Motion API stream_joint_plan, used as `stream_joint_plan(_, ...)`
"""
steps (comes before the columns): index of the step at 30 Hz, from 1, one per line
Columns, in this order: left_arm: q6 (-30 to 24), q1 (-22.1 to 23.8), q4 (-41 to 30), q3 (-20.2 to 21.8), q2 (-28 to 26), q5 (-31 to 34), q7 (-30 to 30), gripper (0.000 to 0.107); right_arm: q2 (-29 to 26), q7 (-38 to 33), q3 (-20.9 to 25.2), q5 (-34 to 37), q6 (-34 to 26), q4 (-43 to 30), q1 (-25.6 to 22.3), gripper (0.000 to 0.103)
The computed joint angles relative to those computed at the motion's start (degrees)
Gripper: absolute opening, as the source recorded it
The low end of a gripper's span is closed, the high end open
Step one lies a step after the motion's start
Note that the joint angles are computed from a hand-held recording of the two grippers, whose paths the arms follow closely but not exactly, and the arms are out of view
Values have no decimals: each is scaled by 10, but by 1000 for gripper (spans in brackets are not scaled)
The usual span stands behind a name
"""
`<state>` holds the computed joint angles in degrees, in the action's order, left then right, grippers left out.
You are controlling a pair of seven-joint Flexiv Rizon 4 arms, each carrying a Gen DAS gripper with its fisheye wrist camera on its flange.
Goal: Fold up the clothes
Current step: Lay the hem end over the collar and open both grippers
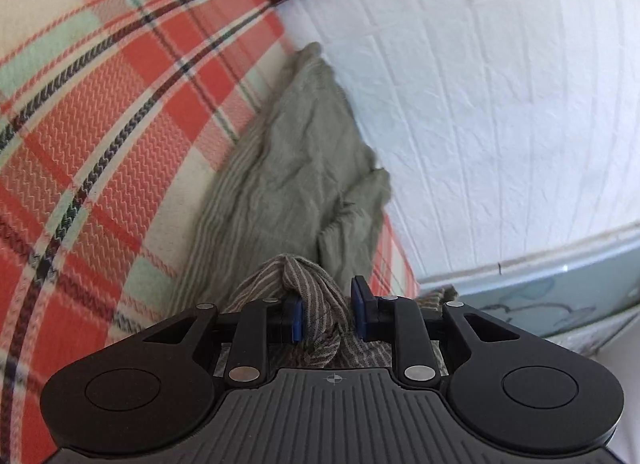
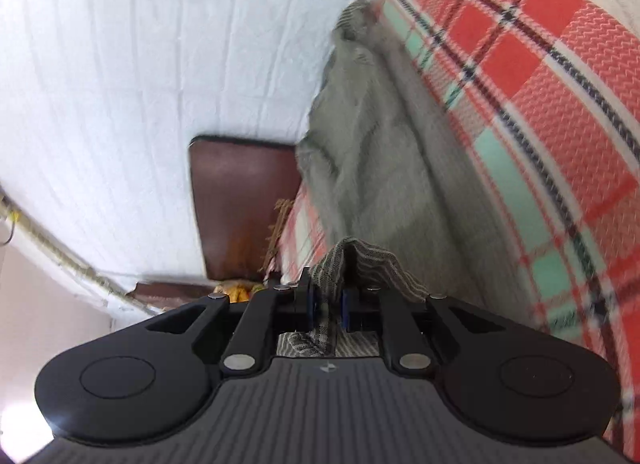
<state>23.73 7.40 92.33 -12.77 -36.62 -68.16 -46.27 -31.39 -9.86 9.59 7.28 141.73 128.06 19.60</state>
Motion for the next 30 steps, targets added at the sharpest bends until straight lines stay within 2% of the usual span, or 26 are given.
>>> stream_joint_plan(1,1,-3,-8,1,-8,5,-18,46,-6,8,0,3,-8,-5,-3,15)
stream_joint_plan(4,-1,-4,-27,-4,-24,9,-62,67,-31,33,2,0,-9,-21,-14,30)
stream_joint_plan(7,0,0,-40,-15,-28,-1,-58,74,-52,51,5,0,20,-31,-21,33)
stream_joint_plan(9,16,1,-37,-18,-18,-16,-28,81,-65,54,2,7,50,-41,-19,40)
stream_joint_plan(12,39,2,-24,-18,5,-41,22,82,-72,34,-9,27,94,-50,-4,49)
stream_joint_plan(16,-20,20,-1,-15,31,-47,127,82,-59,-19,-20,30,137,-35,17,49)
stream_joint_plan(19,-46,9,21,4,53,-4,209,82,-29,-86,-28,-1,103,-7,31,49)
stream_joint_plan(22,-28,-16,45,18,64,28,271,80,-27,-104,-18,-46,48,-7,20,43)
stream_joint_plan(24,-1,-35,51,19,65,36,295,80,-34,-99,-16,-69,8,-24,8,34)
stream_joint_plan(25,25,-47,55,18,66,35,306,80,-33,-111,-26,-64,-21,-35,14,29)
stream_joint_plan(26,72,-66,60,19,67,35,315,80,-32,-125,-36,-58,-50,-48,20,16)
stream_joint_plan(27,123,-85,64,19,68,35,324,80,-30,-144,-50,-45,-81,-60,32,8)
stream_joint_plan(28,170,-101,63,15,64,35,333,80,-26,-170,-71,-24,-114,-73,50,8)
stream_joint_plan(30,230,-117,58,8,54,48,344,80,-24,-208,-101,5,-165,-95,72,5)
